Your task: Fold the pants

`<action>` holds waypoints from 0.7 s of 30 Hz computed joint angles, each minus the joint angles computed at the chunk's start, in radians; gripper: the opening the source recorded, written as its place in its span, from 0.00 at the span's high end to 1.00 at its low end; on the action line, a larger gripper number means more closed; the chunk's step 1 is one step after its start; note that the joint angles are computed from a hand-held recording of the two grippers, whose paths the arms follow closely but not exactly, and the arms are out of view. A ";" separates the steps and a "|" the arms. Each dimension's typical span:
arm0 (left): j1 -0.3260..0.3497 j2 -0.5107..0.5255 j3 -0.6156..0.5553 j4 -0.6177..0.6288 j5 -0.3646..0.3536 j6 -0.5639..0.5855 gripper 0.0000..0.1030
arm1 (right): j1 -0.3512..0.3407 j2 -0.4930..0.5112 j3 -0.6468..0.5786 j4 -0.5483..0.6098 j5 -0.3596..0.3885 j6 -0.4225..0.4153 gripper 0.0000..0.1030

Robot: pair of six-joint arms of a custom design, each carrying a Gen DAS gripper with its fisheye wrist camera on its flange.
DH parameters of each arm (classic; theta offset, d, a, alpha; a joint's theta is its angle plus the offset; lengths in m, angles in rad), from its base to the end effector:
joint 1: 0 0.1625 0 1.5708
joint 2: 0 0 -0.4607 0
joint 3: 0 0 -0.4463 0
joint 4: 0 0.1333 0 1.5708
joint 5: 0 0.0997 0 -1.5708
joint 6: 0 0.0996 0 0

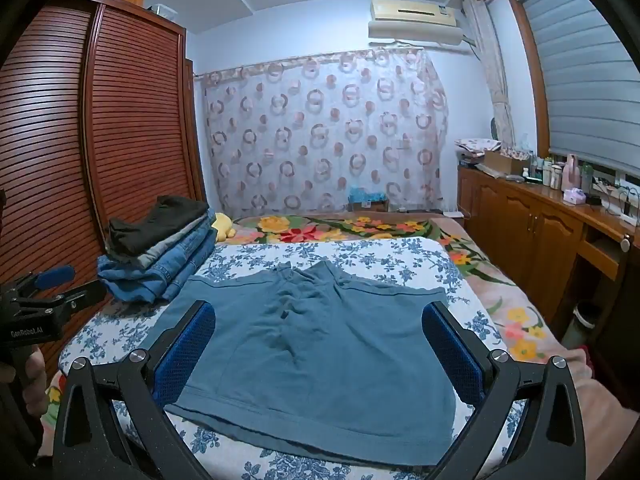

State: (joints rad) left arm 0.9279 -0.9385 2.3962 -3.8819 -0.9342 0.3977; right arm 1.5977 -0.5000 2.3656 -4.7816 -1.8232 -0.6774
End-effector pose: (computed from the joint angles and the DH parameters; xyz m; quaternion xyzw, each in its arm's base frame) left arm -0.1148 -0.4744 0.1132 0.3174 0.8146 -0.4250 0.2347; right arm 0.1189 -0.3879 0.0319 0.1940 -0.7554 0.5542 0.2908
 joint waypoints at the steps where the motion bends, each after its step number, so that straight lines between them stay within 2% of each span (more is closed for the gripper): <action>1: -0.001 0.004 -0.001 -0.009 0.004 0.017 0.00 | 0.000 0.000 0.001 0.000 0.000 0.000 0.00; 21: 0.002 0.014 -0.004 -0.032 0.005 0.031 0.00 | 0.011 -0.003 -0.002 0.017 -0.024 -0.007 0.00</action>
State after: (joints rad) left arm 0.9304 -0.9248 2.3919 -3.9141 -0.9288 0.4289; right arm 1.6091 -0.5026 2.3637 -4.7646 -1.8470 -0.6845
